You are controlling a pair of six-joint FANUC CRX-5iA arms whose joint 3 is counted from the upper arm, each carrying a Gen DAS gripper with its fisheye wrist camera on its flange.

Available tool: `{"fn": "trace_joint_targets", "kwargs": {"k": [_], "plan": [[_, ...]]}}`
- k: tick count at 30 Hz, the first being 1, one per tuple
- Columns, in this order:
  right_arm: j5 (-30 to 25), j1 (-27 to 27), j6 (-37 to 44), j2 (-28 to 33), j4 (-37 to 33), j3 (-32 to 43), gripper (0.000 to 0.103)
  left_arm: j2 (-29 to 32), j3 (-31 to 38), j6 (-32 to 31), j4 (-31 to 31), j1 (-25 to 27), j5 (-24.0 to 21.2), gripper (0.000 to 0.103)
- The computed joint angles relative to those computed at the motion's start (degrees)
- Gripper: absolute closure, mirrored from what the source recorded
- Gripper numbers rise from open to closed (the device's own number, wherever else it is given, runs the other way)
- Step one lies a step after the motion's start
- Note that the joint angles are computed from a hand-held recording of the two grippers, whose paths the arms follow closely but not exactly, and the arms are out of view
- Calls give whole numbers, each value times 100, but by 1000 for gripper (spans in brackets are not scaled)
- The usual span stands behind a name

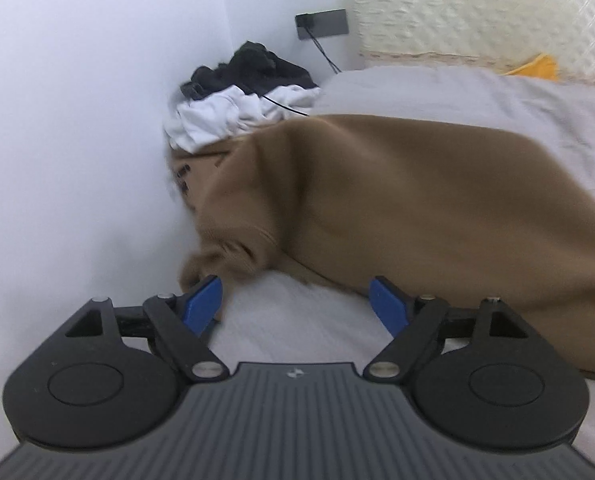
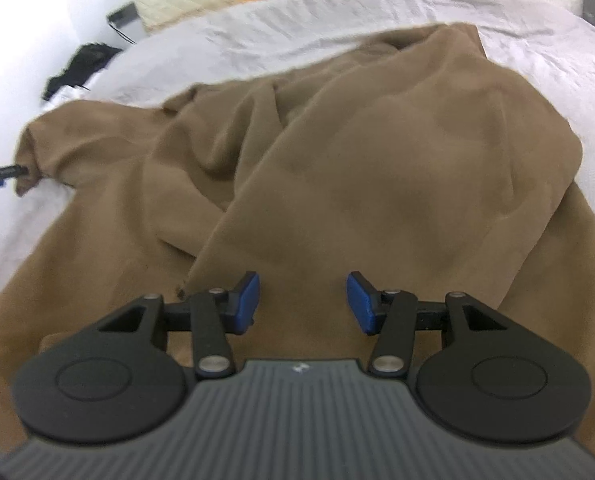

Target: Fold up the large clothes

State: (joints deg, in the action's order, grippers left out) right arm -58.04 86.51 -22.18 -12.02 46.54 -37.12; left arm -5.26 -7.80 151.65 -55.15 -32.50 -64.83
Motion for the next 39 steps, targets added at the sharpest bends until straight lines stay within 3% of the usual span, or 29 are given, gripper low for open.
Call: {"fn": "trace_joint_targets", "kwargs": {"k": [3,8,12,14,16,17,20,24,29,34,39], "plan": [[-16,-65,53,267,-221,230,51,112,-22,-103,-326,397,287,17],[-220,-161,439,734,-291,637,50,381,68,-405,-226,1246,896,17],[-334,-244,727,971,-389,885,49,387,-4,-603,372,1916,1675,18],[-353,-265,780,1012,-428,929,49,386,-19,-922,1027,2251,1911,36],[-358,-267,790,1004,-456,943,49,414,50,-1052,1513,2442,1869,61],[-354,-273,809,996,-470,949,49,427,117,-1152,1636,2455,1757,64],[-316,-283,859,952,-493,934,49,485,492,-1765,1732,2297,1139,70],[-194,-261,867,839,-433,829,49,525,1253,-2695,2003,2069,-96,73],[176,-215,691,545,-322,560,51,469,2432,-3230,2329,1624,-1662,75],[315,48,413,173,-40,258,51,746,4067,-3398,2487,855,-3170,75],[419,321,192,-226,385,-98,51,1540,6014,-2981,2450,-235,-4445,76]]}}
